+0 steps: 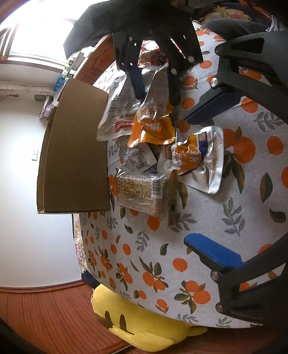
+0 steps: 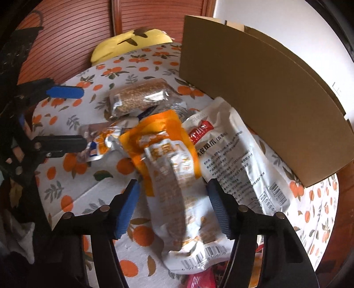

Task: Organize snacks
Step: 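Reach the right gripper down and grasp the orange-and-white pouch, then lift the orange pouch with the right gripper and carry it over the box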

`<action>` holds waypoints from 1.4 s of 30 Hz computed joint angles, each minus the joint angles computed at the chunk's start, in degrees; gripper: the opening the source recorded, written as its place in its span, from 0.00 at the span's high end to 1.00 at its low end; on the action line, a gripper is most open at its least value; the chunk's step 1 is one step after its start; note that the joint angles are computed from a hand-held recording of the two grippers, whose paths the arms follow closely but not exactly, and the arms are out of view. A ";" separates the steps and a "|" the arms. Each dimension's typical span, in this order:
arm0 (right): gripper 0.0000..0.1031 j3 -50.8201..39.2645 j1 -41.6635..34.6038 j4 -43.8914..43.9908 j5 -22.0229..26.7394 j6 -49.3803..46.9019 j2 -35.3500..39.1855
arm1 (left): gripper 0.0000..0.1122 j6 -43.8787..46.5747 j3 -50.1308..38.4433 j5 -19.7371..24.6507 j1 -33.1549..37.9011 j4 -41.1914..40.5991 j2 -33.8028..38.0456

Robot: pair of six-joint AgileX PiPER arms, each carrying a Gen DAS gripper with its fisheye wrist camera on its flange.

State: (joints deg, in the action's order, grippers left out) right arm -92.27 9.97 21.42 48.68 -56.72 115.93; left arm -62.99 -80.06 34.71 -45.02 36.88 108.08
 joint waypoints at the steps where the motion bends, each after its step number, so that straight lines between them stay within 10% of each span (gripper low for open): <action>1: 0.37 -0.64 -0.04 0.34 0.67 -0.17 0.90 | 0.12 0.47 -0.21 -0.01 -0.02 -0.27 0.20; 8: 0.37 -2.01 -1.58 4.15 2.22 0.27 2.31 | 0.12 5.93 -2.57 -0.69 -0.17 -4.04 1.97; 16: 0.62 4.23 -3.61 9.46 -3.29 -2.87 -1.36 | 0.21 11.24 -7.60 1.68 0.21 -8.63 5.55; 21: 0.63 6.15 -6.34 16.22 -2.68 -5.90 -4.08 | 0.45 13.24 -10.30 4.04 0.47 -11.45 7.28; 29: 0.63 9.47 -9.02 22.32 -2.63 -9.48 -8.65 | 0.43 12.42 -13.31 9.39 -0.55 -8.56 9.17; 34: 0.62 12.79 -11.53 27.54 -2.41 -12.90 -11.42 | 0.65 12.41 -13.40 9.81 -2.21 -6.81 9.00; 42: 0.62 17.87 -14.69 32.29 -3.16 -16.36 -13.47 | 0.67 10.51 -11.32 7.91 -5.61 -6.25 7.00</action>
